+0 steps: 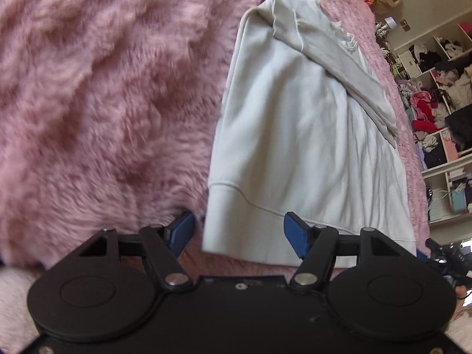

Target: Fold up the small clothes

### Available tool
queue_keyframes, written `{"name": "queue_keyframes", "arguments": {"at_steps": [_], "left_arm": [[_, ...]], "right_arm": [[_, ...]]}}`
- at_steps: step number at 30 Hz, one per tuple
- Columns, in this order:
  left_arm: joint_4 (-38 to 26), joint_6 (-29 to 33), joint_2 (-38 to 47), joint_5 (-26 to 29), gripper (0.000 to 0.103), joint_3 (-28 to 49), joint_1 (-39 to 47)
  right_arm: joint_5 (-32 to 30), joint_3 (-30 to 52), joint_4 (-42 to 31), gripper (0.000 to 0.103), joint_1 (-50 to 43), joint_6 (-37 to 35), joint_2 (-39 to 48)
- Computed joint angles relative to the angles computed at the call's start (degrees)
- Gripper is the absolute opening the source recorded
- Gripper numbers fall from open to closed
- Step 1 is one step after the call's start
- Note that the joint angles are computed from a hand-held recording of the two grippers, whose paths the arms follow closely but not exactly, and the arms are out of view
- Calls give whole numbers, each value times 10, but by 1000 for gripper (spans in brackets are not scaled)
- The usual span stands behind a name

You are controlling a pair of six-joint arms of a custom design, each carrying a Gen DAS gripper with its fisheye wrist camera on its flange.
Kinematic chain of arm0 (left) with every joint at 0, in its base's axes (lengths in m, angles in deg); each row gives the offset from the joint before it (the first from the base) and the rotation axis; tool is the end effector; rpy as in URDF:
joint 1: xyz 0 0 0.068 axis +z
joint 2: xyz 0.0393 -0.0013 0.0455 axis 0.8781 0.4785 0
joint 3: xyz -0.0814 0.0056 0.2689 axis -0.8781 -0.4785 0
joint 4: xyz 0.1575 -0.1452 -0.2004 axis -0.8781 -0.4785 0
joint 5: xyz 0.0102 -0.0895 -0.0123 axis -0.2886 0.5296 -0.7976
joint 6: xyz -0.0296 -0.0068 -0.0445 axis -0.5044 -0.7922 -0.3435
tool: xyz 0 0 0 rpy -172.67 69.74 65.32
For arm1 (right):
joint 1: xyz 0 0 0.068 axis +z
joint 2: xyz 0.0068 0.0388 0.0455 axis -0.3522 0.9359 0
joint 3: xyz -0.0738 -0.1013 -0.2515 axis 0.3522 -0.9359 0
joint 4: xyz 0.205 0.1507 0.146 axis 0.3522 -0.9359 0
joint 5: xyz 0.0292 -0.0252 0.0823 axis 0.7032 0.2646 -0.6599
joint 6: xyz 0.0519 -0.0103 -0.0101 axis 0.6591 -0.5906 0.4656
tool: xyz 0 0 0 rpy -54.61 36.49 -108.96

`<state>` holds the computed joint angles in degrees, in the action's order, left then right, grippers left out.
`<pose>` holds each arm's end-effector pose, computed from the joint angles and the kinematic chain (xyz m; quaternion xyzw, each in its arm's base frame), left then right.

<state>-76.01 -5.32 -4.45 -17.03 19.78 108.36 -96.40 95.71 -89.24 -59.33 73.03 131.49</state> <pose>0.1694 0.1492 0.1767 -0.1860 0.9263 -0.2617 0.1974 0.1785 -0.1109 0.2373 0.1321 0.9099 0.2833 0.2727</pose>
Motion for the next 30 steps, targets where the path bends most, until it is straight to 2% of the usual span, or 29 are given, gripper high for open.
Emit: {"name": "queue_keyframes", "arguments": {"at_steps": [7, 11, 14, 17, 18, 19, 20, 22, 26, 28, 30], "left_arm": [[19, -46, 16, 25, 67, 1, -32], [46, -90, 21, 18, 57, 6, -57], [57, -102, 29, 9, 51, 10, -66], [63, -116, 47, 10, 41, 18, -67], [61, -118, 51, 11, 37, 20, -65], [50, -110, 56, 11, 27, 24, -58], [42, -106, 59, 10, 16, 27, -53], [32, -109, 64, 16, 7, 27, -43], [5, -105, 54, 52, 2, 32, -24], [-7, -99, 59, 105, 2, 40, -10], [-14, -109, 63, 134, 2, 52, -10]], "right_arm": [[-25, -21, 16, 72, 10, 18, 21], [-66, -15, -13, 72, 21, 0, 53], [-35, -33, 27, 69, 49, 37, 38], [-20, -45, 54, 52, 61, 74, 27], [-11, -47, 57, 40, 64, 79, 24], [2, -48, 59, 30, 68, 82, 21], [12, -47, 59, 27, 71, 83, 21], [3, -37, 41, 13, 62, 75, 35], [-19, -10, -6, 9, 42, 37, 43], [-46, 1, -15, 9, 40, 34, 44], [-63, 8, -15, 9, 41, 42, 55]]}}
